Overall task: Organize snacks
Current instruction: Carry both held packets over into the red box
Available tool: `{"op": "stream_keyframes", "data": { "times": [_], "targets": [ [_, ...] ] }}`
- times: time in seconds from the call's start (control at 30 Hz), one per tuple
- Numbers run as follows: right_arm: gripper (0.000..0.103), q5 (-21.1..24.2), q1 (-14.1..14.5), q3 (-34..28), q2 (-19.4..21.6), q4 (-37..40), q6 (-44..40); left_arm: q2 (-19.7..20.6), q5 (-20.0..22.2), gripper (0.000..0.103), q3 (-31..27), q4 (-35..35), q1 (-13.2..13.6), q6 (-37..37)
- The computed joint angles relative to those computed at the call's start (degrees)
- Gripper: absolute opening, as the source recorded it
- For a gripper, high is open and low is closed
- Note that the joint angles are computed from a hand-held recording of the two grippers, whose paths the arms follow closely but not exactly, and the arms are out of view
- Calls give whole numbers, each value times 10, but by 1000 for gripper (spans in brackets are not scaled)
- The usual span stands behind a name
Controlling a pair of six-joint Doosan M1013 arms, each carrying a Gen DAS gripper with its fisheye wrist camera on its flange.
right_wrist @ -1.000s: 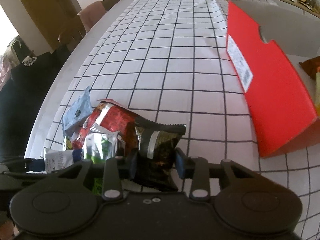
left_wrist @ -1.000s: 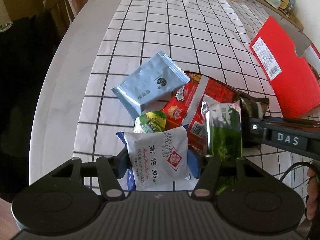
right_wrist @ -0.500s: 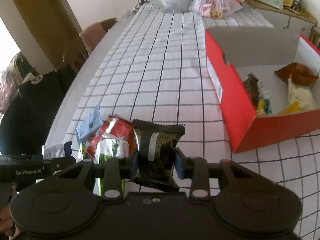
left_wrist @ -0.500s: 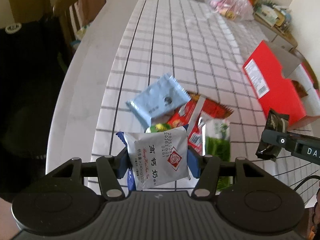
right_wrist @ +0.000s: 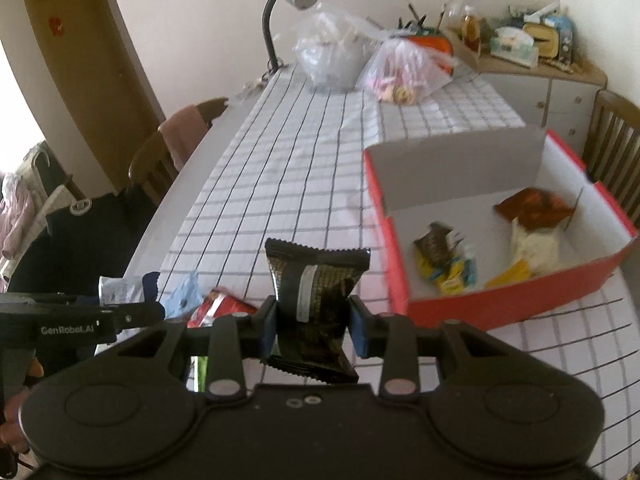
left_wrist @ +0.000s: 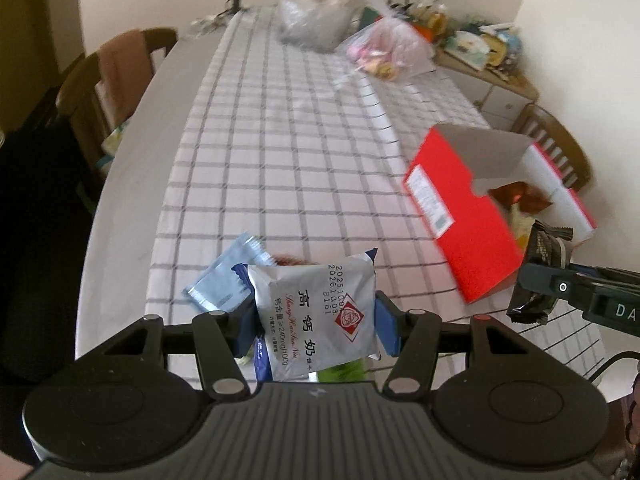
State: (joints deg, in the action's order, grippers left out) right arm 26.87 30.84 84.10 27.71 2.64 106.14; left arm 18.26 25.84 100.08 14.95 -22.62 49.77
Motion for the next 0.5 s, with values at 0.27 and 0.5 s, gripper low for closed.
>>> {"op": "stream_keyframes", "data": {
  "times": [0.27,0.5],
  "targets": [
    [34,-20,-29,9,-13,1,-22,18,7,58,-50,43,-27,-22],
    [34,-23,-62,9,-15,32,-75,51,36,58,-113,68,-54,-34]
  ]
}}
